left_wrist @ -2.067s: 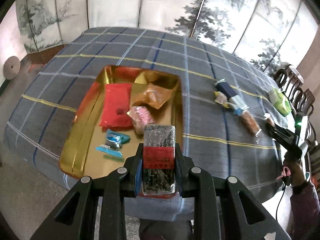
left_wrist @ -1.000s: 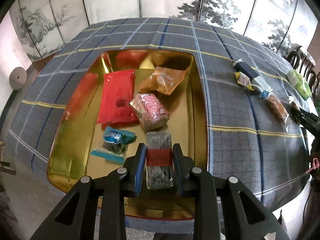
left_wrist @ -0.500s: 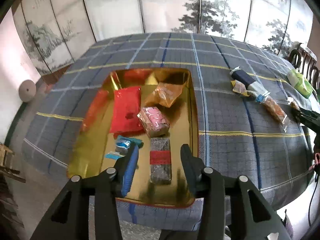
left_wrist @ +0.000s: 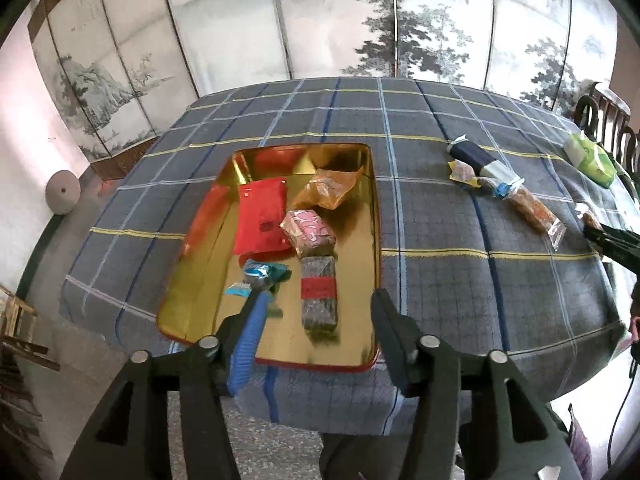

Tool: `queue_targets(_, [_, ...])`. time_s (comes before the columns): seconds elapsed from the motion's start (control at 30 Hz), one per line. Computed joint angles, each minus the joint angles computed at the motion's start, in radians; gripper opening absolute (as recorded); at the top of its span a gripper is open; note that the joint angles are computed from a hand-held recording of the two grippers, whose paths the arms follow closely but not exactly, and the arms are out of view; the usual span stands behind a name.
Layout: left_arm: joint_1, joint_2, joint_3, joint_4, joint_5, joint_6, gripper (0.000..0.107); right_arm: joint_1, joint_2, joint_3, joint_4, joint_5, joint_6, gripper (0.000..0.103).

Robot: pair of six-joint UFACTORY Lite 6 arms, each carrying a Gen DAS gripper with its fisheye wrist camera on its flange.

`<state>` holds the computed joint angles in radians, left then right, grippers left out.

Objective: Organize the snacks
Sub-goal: 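Carry the peanut bag into the gold tin and open the right tool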

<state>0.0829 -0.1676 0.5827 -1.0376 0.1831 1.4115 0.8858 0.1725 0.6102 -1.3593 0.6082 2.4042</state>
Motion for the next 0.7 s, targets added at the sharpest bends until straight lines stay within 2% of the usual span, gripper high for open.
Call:
queue_targets(0.07, [0.013,-0.032,-0.025,-0.039,-0.007,0.045,0.058,0.044,-0.033,-0.015,0.043,0.024,0.0,0.039])
queue_targets(0.33, [0.086,-0.088,-0.064,-0.022,0.032,0.061,0.062,0.188,-0.071,0.051,0.183,0.13,-0.085,0.039])
queue_targets(0.47, [0.127,-0.104,-0.083,-0.056,0.048,0.117,0.067,0.227,-0.045,0.137,0.214,0.164,-0.14,0.039])
queue_targets(0.7, [0.226,-0.136,-0.117,-0.169,0.074,0.278,0.069,0.26,0.068,0.346,0.224,0.173,-0.23,0.039])
